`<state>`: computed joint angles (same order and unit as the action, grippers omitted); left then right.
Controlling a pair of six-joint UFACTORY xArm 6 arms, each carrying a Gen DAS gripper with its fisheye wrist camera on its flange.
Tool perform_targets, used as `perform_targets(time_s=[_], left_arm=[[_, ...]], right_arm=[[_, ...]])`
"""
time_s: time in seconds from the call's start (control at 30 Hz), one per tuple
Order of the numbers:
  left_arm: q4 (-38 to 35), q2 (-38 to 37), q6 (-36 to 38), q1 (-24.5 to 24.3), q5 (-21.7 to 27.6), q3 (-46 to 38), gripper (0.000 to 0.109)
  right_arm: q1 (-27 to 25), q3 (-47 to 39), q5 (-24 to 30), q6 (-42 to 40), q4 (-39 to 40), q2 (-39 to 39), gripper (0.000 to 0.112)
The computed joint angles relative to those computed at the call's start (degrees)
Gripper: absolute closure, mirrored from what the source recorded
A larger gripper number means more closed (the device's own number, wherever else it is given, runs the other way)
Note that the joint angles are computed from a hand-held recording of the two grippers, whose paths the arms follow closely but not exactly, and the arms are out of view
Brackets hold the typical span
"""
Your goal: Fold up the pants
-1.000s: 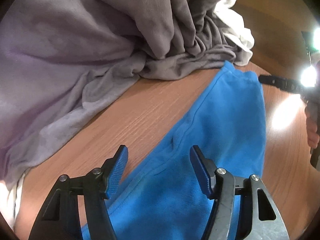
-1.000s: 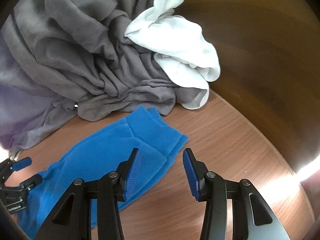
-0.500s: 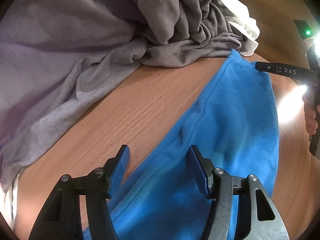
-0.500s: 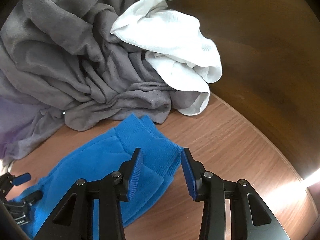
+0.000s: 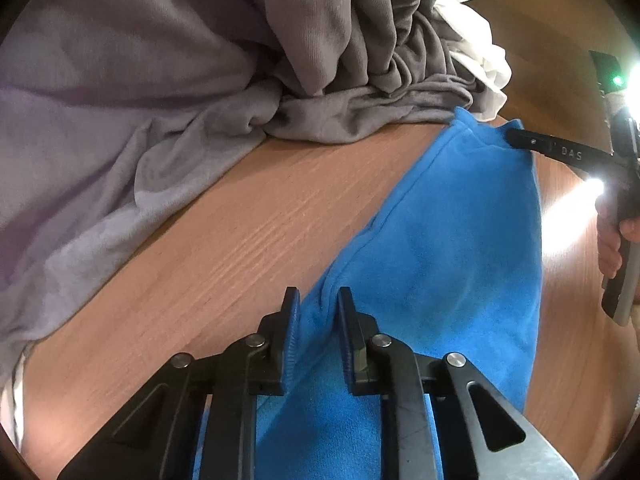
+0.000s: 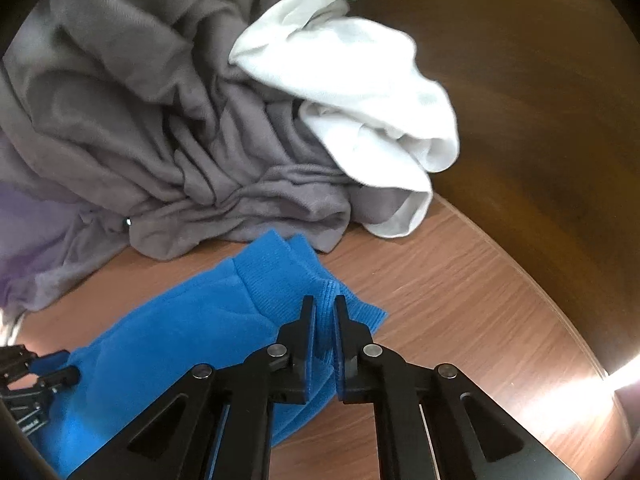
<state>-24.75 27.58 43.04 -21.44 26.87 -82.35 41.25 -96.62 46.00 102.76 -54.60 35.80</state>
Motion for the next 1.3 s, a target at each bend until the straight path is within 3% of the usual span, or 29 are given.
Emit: perform_targets(time_s=[0.13,0.3,0.5,0.57,0.63,0.7,0.77,0.87,0.93,1.0,1.3], left_arm=[[1.63,2.06,-2.20,0.07,-0.41,-2.09,0.089],[2.98,3.04,-3.09,-0.04,-3.06,-2.07,0.075],[4.46,3.04,-5.65,0.46,-2.30,-2.47,0.068],[3.22,1.25,-5.32,0.33,-4.03,-0.39,0.061],[2.46,-1.51,-4.67,0.06,-8.22,3.29,0.053],[1.78,-4.51,-4.43,-0.05,-11.10,6.72,0.052],[-0.11,-6.84,-3.07,-0.16,-11.95,8.90,0.051],[-4.88,-11.82,0.07,-0.15,-12.88,13.71,0.050],[-8.82,-15.96,1.86,0.27,-12.59,17.47,0.050],[-10.82,-18.87,2.83,0.58,-12.78,20.03,0.050],[-20.02,-33.83,8.26,4.22,-14.62,32.13,0.047]], right_arm=[[1.81,-1.12,6.31,1.60,-3.20,0.08,0.104],[1.41,-1.79,6.79,-0.07,-1.42,1.51,0.104],[1.85,-3.93,9.90,-2.30,0.37,2.92,0.103],[1.80,-5.11,10.51,-2.68,1.16,3.58,0.100],[1.98,-5.03,12.58,-2.71,1.88,3.16,0.081],[3.39,-5.56,17.61,-2.23,0.82,2.69,0.071],[4.58,-6.54,21.15,-3.03,-0.09,2.43,0.071],[6.00,-5.68,20.79,-3.37,-1.77,0.65,0.071],[7.08,-4.82,19.52,-2.71,-2.61,-0.67,0.062],[8.44,-3.67,17.48,-1.14,-4.19,-2.10,0.061],[13.30,-9.93,12.65,-6.40,-6.60,-0.68,0.058]])
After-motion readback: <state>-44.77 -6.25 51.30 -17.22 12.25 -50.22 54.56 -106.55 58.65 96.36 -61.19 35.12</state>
